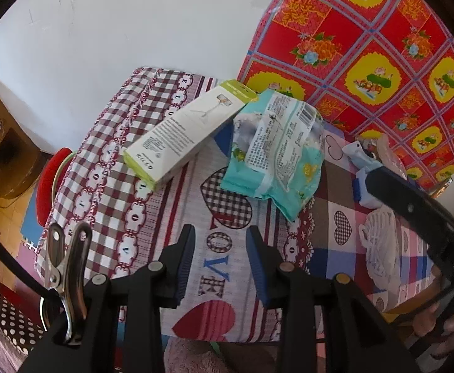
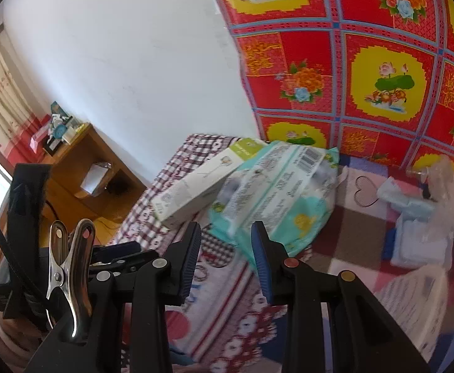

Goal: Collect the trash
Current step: 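Lower both grippers toward the teal wet-wipe pack on the bed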

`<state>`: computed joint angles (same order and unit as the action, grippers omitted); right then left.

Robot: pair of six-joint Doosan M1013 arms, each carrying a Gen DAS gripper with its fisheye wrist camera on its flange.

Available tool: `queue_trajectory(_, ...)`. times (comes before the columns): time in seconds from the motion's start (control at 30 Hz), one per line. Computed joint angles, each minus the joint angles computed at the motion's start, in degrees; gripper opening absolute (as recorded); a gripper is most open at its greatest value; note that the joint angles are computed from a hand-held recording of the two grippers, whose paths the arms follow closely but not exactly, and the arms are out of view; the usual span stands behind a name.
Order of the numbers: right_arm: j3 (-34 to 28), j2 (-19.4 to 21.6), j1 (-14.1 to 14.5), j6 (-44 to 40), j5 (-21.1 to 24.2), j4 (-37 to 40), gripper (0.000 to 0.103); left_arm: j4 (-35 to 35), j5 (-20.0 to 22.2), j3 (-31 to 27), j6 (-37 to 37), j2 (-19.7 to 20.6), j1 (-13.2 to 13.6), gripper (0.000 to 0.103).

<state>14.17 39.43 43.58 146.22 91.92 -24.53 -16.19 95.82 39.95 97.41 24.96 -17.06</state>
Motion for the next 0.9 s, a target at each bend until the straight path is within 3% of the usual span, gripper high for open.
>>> queue_trajectory(0.17,8.62,-4.55,-1.73,-0.65,-3.93,2.04,0.035,0.74,-0.23,0.11,-3.0,0.28,-1.33,0.035)
queue_trajectory(0.33,13.29,-7.03,-3.62,-3.16,-5.73,3.94,0.039,1.36,-1.24,0.2,-5.56,0.66,-2.68,0.035)
queue_trajectory(0.6,13.55,-6.9,-7.35,-10.87,-5.44,7.15,0.043,2.26,-1.79,-0.94,-9.58,2.08,-4.4,0.036)
queue_trajectory(0.9,10.04,-3.84,-10.72,-18.73,-3.3,10.45,0.046,3.49,-1.2,-2.72,-11.95,3.93,-5.69,0.037)
